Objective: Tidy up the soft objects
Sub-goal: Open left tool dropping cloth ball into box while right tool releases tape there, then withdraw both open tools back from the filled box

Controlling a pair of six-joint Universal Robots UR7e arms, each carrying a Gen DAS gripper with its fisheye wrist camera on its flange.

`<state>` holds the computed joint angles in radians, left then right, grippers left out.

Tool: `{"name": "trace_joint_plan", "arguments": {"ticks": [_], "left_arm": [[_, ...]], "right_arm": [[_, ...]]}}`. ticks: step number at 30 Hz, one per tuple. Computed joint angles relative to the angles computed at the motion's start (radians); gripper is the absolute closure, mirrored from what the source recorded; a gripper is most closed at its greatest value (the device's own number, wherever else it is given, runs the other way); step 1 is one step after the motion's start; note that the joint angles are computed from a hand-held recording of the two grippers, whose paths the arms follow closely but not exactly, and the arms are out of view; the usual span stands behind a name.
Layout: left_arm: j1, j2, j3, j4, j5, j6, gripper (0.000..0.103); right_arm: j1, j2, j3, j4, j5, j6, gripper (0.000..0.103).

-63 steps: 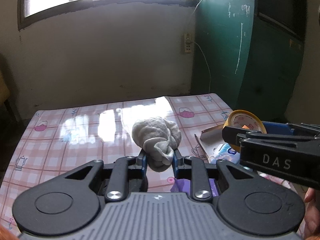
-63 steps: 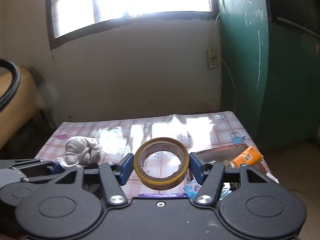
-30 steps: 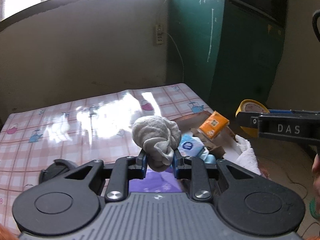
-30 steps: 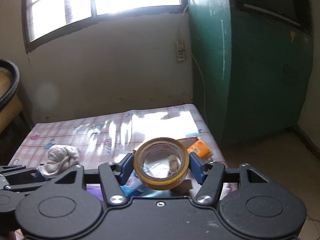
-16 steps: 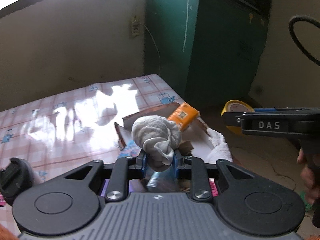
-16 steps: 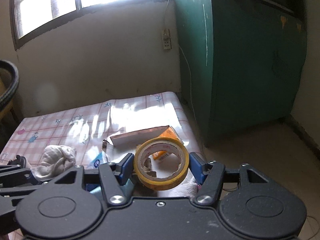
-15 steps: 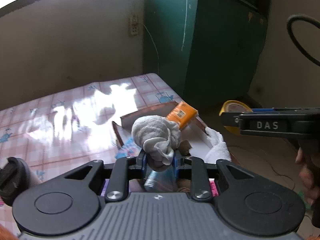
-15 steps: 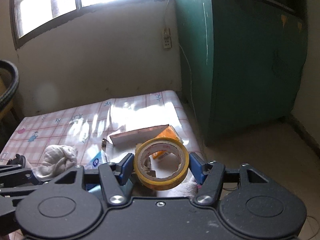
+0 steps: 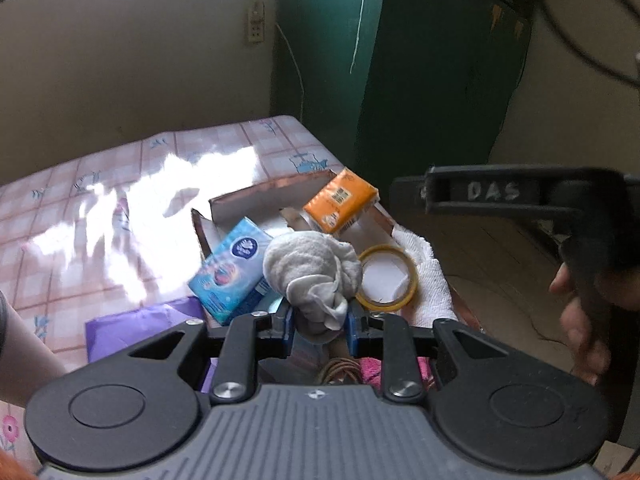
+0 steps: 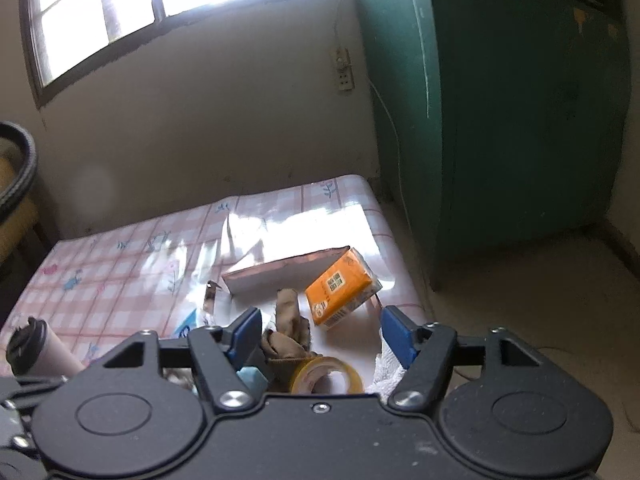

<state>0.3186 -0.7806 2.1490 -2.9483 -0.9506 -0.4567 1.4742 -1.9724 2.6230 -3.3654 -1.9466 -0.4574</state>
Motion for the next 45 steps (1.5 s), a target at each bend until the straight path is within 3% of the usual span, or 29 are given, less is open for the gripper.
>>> {"name": "trace_joint_plan", "arguments": {"ticks": [3, 7, 9, 10, 14, 18, 22, 28, 36, 45], "left_arm": [[0.002, 0.012, 0.001, -0.028, -0.023, 0.007, 0.074], [-0.009, 0.023, 0.015, -0.079, -0.029, 0.025, 0.044], [-0.012, 0.020, 0.024, -0.093, -0.026, 0.017, 0.039], [-0.014, 0.014, 0.027, -0.083, -0.019, 0.004, 0.032], [-0.035, -0.024, 0.045, -0.035, 0.034, -0.060, 0.022], [-0.082, -0.076, 0.066, 0.090, 0.123, -0.169, 0.009], [-0.137, -0.135, 0.104, 0.196, 0.166, -0.307, 0.000], [-0.187, -0.185, 0.126, 0.373, 0.179, -0.462, 0.000], [-0.212, -0.182, 0.128, 0.441, 0.147, -0.552, 0.000], [-0.208, -0.160, 0.128, 0.436, 0.109, -0.570, 0.000]], "right_arm": [[0.031, -0.014, 0.009, -0.018, -0.036, -0.018, 0.024], [0.061, -0.058, 0.026, -0.005, -0.062, -0.003, 0.024], [0.080, -0.058, 0.033, -0.022, -0.087, -0.004, 0.023], [0.101, -0.058, 0.036, -0.029, -0.113, -0.006, 0.023], [0.154, -0.081, 0.048, -0.012, -0.162, 0.006, 0.023], [0.244, -0.103, 0.057, 0.034, -0.249, 0.024, 0.023], [0.341, -0.156, 0.061, 0.175, -0.333, 0.070, 0.021], [0.410, -0.227, 0.076, 0.377, -0.399, 0.178, 0.020], [0.349, -0.346, 0.100, 0.576, -0.368, 0.200, 0.020], [0.291, -0.399, 0.103, 0.631, -0.334, 0.176, 0.020]]}}
